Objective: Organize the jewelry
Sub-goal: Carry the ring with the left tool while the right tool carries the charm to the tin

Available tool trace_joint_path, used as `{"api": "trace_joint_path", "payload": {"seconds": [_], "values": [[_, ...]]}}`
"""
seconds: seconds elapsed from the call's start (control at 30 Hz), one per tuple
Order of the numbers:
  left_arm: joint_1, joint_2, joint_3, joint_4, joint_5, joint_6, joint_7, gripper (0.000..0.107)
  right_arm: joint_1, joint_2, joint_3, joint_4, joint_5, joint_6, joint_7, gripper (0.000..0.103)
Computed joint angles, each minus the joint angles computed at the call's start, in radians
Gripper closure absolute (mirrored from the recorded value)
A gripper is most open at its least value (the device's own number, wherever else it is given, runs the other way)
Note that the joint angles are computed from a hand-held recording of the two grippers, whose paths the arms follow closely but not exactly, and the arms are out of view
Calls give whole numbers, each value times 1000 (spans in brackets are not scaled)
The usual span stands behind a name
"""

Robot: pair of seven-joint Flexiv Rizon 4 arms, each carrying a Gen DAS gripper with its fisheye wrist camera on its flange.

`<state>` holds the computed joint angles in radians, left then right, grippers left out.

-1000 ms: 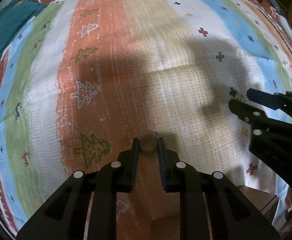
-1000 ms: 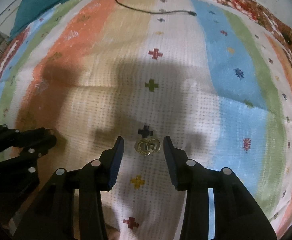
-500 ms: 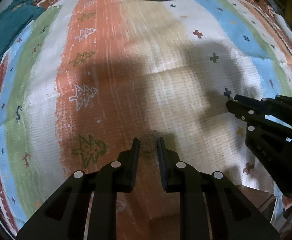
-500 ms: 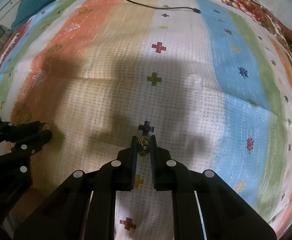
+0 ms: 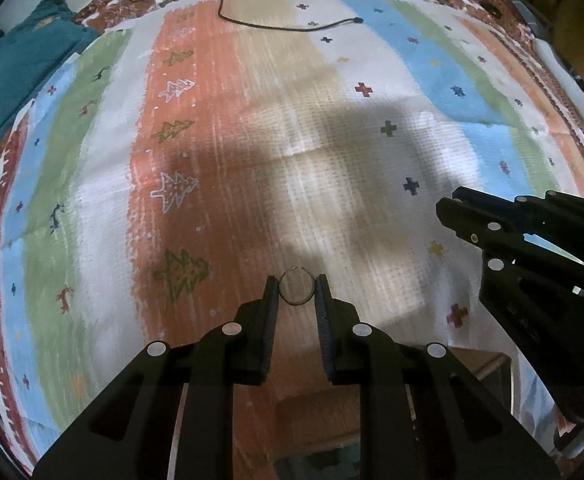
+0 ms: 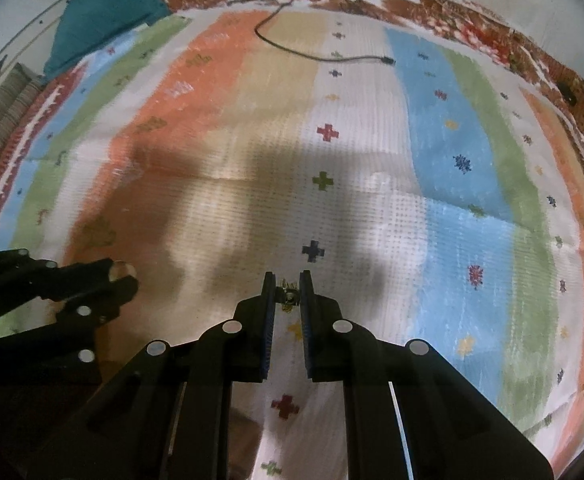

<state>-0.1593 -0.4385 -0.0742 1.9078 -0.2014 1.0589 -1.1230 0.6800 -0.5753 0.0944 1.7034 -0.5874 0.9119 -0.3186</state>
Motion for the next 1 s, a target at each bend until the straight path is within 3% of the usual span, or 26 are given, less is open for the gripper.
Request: {"api": "trace_joint_path", "payload": {"seconds": [0.37,1.0], "values": [[39,114,-49,121,-133,73,106,89,34,64,-8,59,-87,14,96,90],[14,269,-49,308,-365,155,269,89,55,157,31,159,-236,49,216,90]]}}
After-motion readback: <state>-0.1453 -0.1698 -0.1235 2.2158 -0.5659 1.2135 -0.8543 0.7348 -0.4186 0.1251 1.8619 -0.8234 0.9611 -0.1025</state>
